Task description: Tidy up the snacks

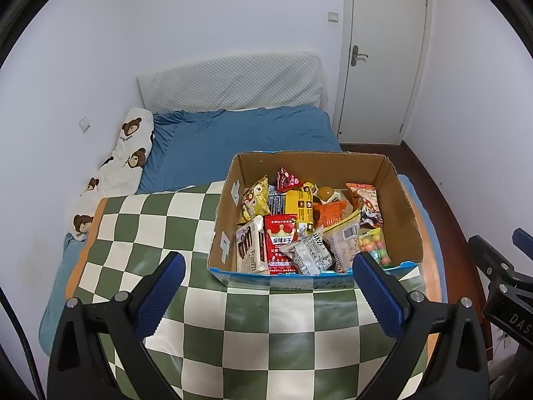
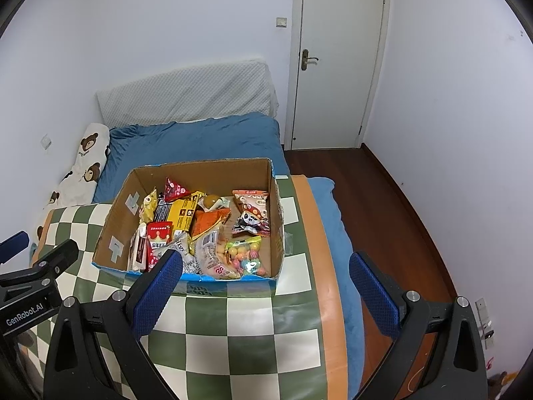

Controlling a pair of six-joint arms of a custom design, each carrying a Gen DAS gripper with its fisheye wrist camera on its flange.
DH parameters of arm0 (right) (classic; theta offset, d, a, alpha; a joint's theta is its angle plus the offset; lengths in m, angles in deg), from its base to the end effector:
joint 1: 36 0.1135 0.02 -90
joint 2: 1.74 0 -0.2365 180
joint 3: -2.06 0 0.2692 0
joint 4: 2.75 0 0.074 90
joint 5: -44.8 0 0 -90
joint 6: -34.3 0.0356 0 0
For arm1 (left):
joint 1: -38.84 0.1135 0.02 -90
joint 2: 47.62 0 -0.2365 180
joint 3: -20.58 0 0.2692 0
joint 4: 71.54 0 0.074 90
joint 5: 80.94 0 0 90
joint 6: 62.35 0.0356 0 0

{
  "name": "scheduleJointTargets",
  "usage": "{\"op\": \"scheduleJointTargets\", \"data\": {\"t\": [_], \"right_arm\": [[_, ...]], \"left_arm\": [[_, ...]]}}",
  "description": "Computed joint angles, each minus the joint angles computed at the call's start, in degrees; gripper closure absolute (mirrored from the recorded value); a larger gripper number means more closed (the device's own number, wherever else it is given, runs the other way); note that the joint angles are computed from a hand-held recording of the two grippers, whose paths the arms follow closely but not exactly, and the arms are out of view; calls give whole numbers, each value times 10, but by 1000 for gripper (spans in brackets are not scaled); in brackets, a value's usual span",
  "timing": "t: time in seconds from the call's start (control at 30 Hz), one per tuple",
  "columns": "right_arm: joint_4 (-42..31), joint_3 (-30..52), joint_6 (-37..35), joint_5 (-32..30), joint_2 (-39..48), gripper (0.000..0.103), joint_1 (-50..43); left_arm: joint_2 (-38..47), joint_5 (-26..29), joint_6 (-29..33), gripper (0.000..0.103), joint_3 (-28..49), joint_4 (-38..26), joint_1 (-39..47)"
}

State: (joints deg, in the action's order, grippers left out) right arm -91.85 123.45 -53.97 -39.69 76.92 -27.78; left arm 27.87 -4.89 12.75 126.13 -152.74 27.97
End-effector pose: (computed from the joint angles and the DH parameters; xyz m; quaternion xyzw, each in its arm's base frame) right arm 0.2447 0.0319 0.4488 -0.0347 0.9268 -0.0123 0.3737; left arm 0.2588 -0.0410 0.3928 -0.0733 0.9341 0.0380 0.3474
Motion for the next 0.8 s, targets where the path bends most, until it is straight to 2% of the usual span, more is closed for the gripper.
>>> {"op": "scheduleJointTargets", "data": {"t": [0.8], "right_arm": [[-23, 9, -2, -31, -3, 1, -16]], "left_arm": [[-17, 6, 2, 0, -20, 1, -8]]}}
